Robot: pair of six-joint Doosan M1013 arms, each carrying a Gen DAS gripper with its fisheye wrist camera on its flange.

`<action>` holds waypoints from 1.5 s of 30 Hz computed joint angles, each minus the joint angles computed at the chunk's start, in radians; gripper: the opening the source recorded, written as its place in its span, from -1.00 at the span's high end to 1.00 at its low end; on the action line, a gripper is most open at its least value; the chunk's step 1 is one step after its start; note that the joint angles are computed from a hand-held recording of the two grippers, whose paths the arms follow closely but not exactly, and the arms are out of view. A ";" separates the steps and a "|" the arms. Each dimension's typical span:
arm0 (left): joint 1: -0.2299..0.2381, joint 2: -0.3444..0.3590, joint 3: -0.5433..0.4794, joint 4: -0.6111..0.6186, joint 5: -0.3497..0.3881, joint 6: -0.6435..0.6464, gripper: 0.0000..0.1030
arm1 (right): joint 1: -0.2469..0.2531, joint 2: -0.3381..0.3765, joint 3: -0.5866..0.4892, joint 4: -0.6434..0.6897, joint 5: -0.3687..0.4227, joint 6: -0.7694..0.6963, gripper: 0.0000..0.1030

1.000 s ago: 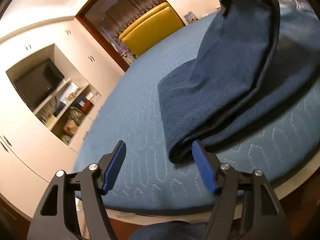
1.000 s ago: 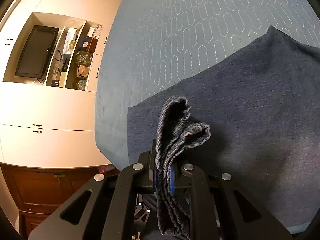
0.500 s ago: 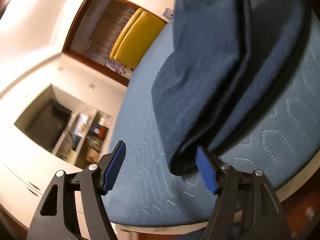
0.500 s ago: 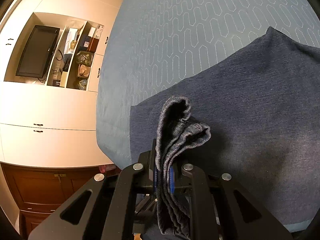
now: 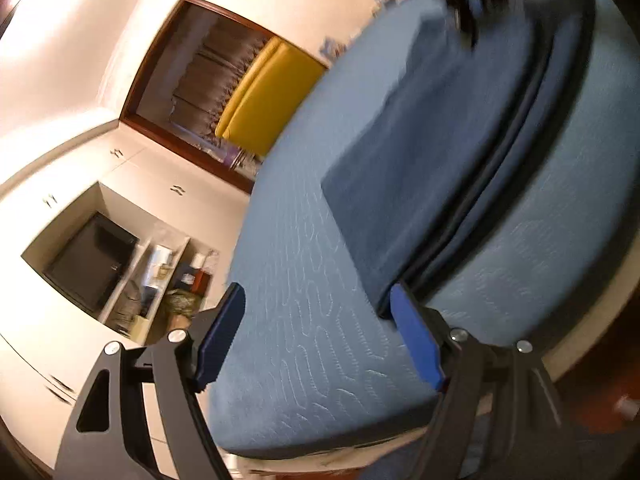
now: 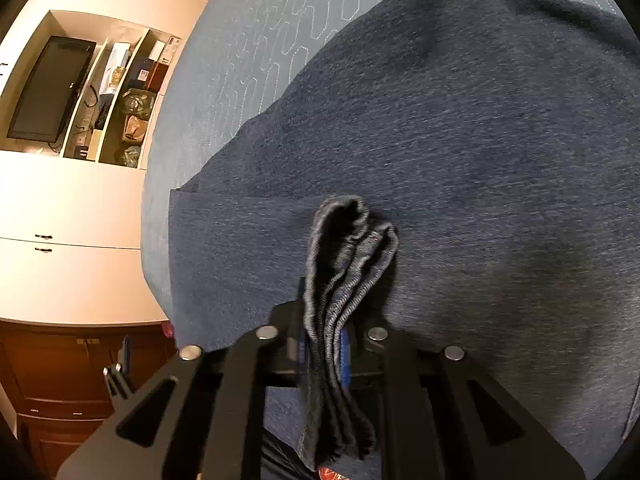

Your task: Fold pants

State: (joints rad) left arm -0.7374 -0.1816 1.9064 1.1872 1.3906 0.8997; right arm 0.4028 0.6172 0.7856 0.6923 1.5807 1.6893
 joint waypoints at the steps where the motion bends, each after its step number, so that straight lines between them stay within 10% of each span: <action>1: -0.016 -0.009 -0.018 -0.018 -0.037 -0.046 -0.45 | -0.004 0.000 0.000 0.007 0.000 -0.003 0.46; 4: -0.052 0.017 -0.063 -0.011 -0.129 -0.096 -0.26 | -0.017 -0.010 0.008 0.030 -0.036 -0.008 -0.24; 10: -0.073 0.134 -0.150 -0.023 -0.367 -0.049 -0.02 | -0.020 0.025 -0.059 0.035 -0.004 -0.009 -0.28; 17: -0.047 0.246 -0.226 -0.125 -0.355 0.073 0.06 | -0.005 0.055 -0.118 -0.023 0.027 -0.023 0.39; 22: -0.048 0.269 -0.229 -0.128 -0.321 0.122 0.09 | -0.003 0.053 -0.110 -0.038 0.017 -0.067 0.51; 29: -0.025 0.265 -0.291 -0.213 -0.321 0.111 0.71 | 0.010 0.010 -0.083 -0.088 -0.053 -0.107 0.76; 34: -0.008 0.274 -0.278 -0.277 -0.344 0.184 0.56 | 0.027 0.010 -0.060 -0.170 -0.065 -0.128 0.75; 36: -0.027 0.270 -0.270 -0.270 -0.350 0.141 0.06 | 0.027 -0.006 -0.027 -0.174 -0.104 -0.141 0.63; 40: 0.017 0.184 -0.250 -0.318 -0.433 -0.044 -0.24 | 0.024 -0.070 0.038 -0.254 -0.247 -0.132 -0.13; 45: 0.230 0.111 -0.250 -0.511 -0.494 -0.282 0.52 | 0.059 -0.177 0.147 -0.402 -0.456 -0.133 -0.22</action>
